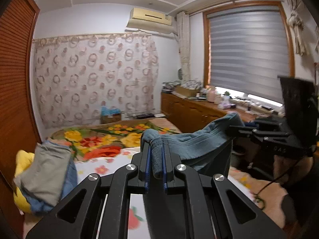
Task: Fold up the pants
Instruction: 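Lift the folded shorts with both tools toward the clothes stack, then lower the held hem with both tools, folding the teal shorts over onto themselves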
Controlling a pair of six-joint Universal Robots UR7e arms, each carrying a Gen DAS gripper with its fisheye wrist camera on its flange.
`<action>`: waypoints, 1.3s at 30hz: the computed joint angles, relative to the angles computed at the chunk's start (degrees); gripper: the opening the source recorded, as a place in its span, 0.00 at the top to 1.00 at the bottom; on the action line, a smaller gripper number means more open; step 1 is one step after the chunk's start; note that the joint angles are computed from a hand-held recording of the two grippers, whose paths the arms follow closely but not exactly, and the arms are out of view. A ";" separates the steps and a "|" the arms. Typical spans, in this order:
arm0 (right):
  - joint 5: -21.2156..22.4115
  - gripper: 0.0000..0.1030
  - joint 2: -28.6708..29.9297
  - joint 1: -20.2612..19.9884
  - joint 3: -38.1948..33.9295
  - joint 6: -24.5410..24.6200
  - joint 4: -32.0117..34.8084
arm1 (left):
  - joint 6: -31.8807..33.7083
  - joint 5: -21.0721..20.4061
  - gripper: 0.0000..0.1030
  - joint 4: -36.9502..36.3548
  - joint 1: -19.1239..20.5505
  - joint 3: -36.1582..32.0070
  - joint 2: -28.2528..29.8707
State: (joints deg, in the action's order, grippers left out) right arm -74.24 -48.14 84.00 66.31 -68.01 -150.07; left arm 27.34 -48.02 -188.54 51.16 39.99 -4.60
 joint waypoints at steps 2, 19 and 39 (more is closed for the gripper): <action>-3.00 0.86 3.72 1.85 -5.53 0.29 0.84 | 1.33 0.09 0.90 2.04 0.64 -5.96 2.37; -13.00 0.86 11.98 4.88 -13.80 5.07 6.70 | -6.18 5.48 0.90 -0.81 2.95 10.09 -1.79; -13.25 0.86 10.26 2.70 -13.34 6.56 14.08 | -13.37 6.07 0.90 -2.26 1.85 22.03 -5.55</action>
